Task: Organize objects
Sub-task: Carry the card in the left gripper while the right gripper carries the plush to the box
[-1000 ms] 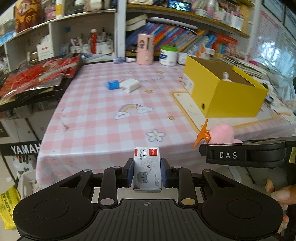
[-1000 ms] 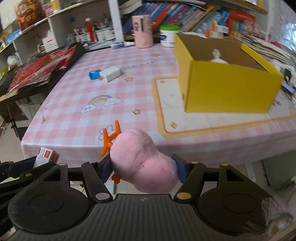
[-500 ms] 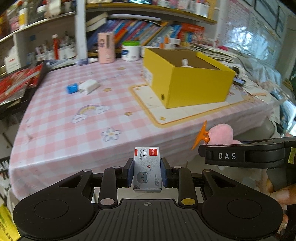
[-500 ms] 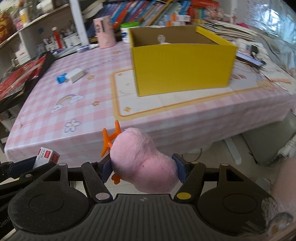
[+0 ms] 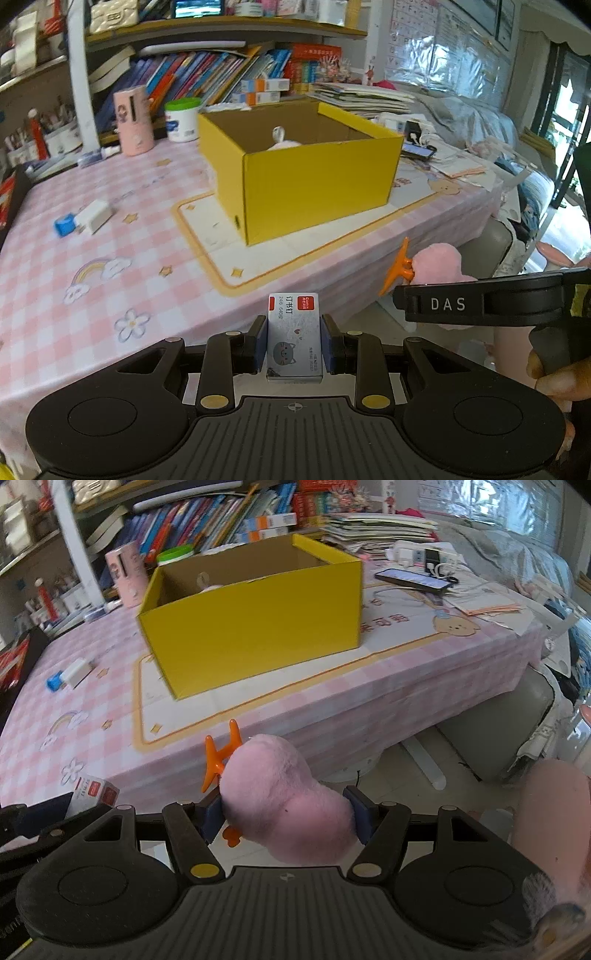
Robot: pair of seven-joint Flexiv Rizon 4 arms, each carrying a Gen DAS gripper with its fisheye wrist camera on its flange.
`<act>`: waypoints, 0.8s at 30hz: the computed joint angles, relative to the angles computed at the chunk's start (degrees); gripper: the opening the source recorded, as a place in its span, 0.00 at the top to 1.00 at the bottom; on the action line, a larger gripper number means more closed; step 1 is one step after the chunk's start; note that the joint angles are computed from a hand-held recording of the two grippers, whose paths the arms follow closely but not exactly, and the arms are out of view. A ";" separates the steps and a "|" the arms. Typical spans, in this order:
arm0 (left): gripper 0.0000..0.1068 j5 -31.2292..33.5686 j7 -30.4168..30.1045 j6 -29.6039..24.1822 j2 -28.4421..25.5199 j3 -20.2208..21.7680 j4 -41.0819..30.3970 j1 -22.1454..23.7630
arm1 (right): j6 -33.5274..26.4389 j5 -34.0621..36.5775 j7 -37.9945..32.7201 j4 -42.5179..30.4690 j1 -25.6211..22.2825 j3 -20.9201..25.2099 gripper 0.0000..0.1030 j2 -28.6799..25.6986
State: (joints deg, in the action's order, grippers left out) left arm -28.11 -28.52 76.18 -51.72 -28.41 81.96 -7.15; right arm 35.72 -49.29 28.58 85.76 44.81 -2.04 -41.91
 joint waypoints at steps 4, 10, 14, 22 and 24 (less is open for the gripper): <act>0.74 0.32 -1.05 -0.37 -1.31 0.87 -3.14 -1.87 | 0.30 -0.93 -0.03 1.08 -0.70 -0.39 0.37 0.87; 0.74 1.01 -2.47 -1.91 -3.24 2.37 -7.79 -4.45 | 1.89 -1.82 -0.62 2.45 -2.59 -0.58 0.37 1.74; 0.74 1.23 -3.15 -2.33 -4.77 2.90 -10.98 -5.89 | 3.24 -2.42 -1.47 2.95 -3.89 -0.82 0.37 2.07; 0.74 1.25 -4.76 -0.74 -8.96 2.82 -19.15 -8.94 | 6.99 -6.42 -1.28 4.96 -6.40 -2.75 0.37 3.57; 0.74 1.52 -4.92 0.12 -10.60 2.77 -22.39 -10.09 | 7.47 -8.98 -0.84 5.53 -6.90 -3.71 0.37 4.23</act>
